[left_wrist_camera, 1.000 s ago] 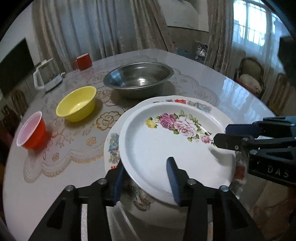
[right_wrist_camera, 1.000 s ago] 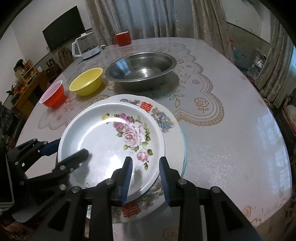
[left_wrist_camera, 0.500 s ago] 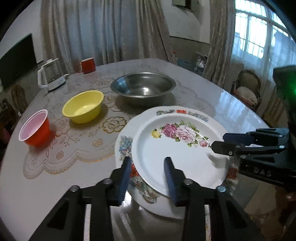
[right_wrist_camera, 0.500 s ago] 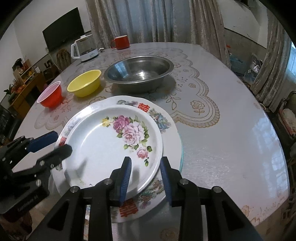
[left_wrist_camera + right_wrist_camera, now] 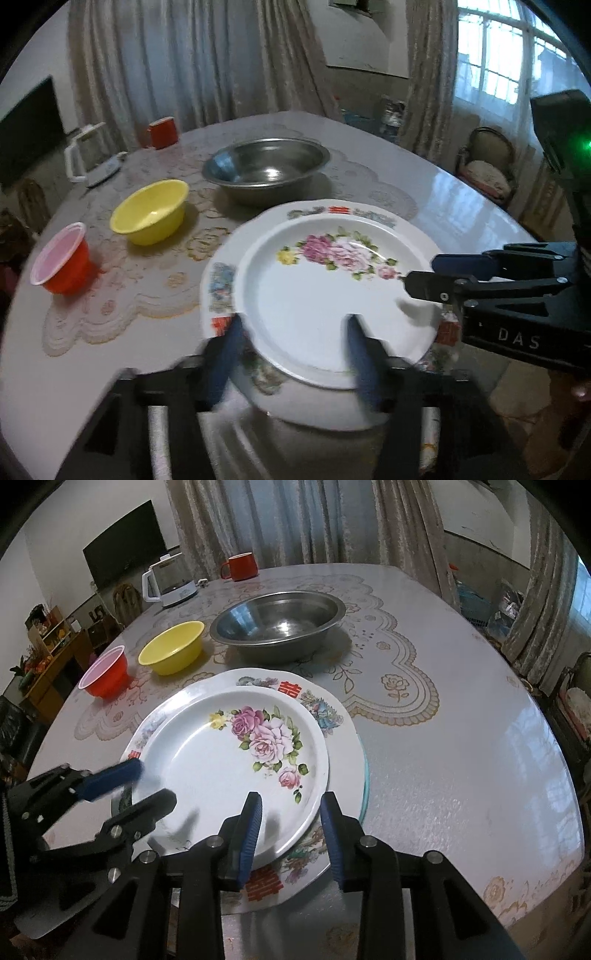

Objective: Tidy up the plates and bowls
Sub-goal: 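Open both grippers and pull them back from the rose-pattern plate rim, then move both grippers to the stainless steel bowl and grasp its rim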

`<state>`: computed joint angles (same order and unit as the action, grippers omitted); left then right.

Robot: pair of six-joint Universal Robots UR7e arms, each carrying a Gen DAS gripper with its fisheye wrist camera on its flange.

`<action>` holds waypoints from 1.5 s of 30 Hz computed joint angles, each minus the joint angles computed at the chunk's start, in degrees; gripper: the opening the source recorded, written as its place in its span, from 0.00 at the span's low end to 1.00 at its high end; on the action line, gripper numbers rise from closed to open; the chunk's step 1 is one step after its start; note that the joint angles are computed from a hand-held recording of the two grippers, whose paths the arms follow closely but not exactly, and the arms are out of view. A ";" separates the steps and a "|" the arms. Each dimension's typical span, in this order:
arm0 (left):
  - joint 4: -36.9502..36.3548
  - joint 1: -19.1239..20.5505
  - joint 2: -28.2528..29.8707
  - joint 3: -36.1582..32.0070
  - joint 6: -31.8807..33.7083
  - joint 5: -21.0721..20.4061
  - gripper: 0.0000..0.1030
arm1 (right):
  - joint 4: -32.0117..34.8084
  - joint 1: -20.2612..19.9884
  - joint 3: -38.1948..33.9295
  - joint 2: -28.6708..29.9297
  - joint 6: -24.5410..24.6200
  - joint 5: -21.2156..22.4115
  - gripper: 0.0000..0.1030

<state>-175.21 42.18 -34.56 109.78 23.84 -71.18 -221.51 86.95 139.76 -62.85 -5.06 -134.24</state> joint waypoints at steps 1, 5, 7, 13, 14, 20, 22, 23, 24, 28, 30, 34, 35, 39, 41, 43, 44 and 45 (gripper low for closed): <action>-0.86 0.09 -0.26 0.41 -0.14 -0.05 0.68 | -0.29 0.05 -0.01 0.17 -0.11 -0.09 0.32; -0.50 0.58 -1.12 0.87 -1.76 0.46 0.70 | -2.02 0.72 -0.30 1.59 -0.71 -1.34 0.34; -0.84 0.64 -1.34 1.23 -2.41 1.63 0.76 | -2.30 1.53 -0.79 2.59 -0.93 -2.89 0.36; -1.27 1.40 -2.40 2.20 -3.65 1.95 0.79 | -3.62 3.22 -1.64 4.99 -0.68 -5.92 0.38; -1.59 1.46 -2.53 2.37 -3.76 2.17 0.80 | -3.70 3.16 -1.40 4.81 -0.09 -5.51 0.38; -1.34 2.19 -3.34 2.54 -5.23 2.02 0.85 | -3.75 3.76 -1.11 4.55 0.87 -4.37 0.38; -1.33 2.41 -3.53 2.51 -5.73 2.19 0.88 | -3.57 4.43 -1.57 4.86 0.21 -4.55 0.38; -1.16 2.49 -3.62 2.47 -6.13 2.36 0.89 | -3.43 4.63 -1.78 4.96 -0.07 -4.39 0.38; -0.93 2.63 -3.72 2.39 -6.52 2.36 0.90 | -3.14 4.81 -1.96 5.01 -0.31 -4.15 0.38; 0.48 3.50 -4.06 1.75 -8.50 1.73 0.92 | -1.74 5.18 -2.80 5.45 -0.84 -3.43 0.38; 1.50 4.01 -4.14 1.22 -9.68 1.38 0.92 | -0.79 5.07 -3.14 5.53 -0.74 -2.93 0.38; 2.70 4.80 -4.09 0.23 -11.67 0.81 0.93 | 1.51 3.86 -3.11 4.51 -0.28 -0.68 0.38; 3.18 5.02 -4.05 -0.17 -12.09 0.59 0.93 | 1.76 3.64 -3.11 4.34 -0.47 -0.50 0.38; 5.21 5.46 -2.94 -2.85 -13.19 1.67 0.93 | 2.38 3.00 -4.10 3.43 -2.28 -1.59 0.38; 6.49 5.64 -2.18 -4.77 -13.94 2.33 0.93 | 2.59 2.39 -4.32 2.36 -3.09 -1.14 0.38; 6.95 5.77 -1.65 -6.16 -14.23 2.61 0.93 | 3.18 1.68 -4.72 1.10 -4.07 -0.94 0.38; 7.28 5.75 -1.36 -6.91 -14.38 2.85 0.93 | 3.63 1.18 -4.75 0.26 -4.21 -0.21 0.38; 7.74 5.76 -1.11 -7.71 -14.48 2.84 0.93 | 4.36 0.70 -4.80 -0.62 -3.99 0.50 0.38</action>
<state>-167.46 47.94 -35.67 102.07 9.36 -68.34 -217.15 87.65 134.97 -63.46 -9.04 -133.74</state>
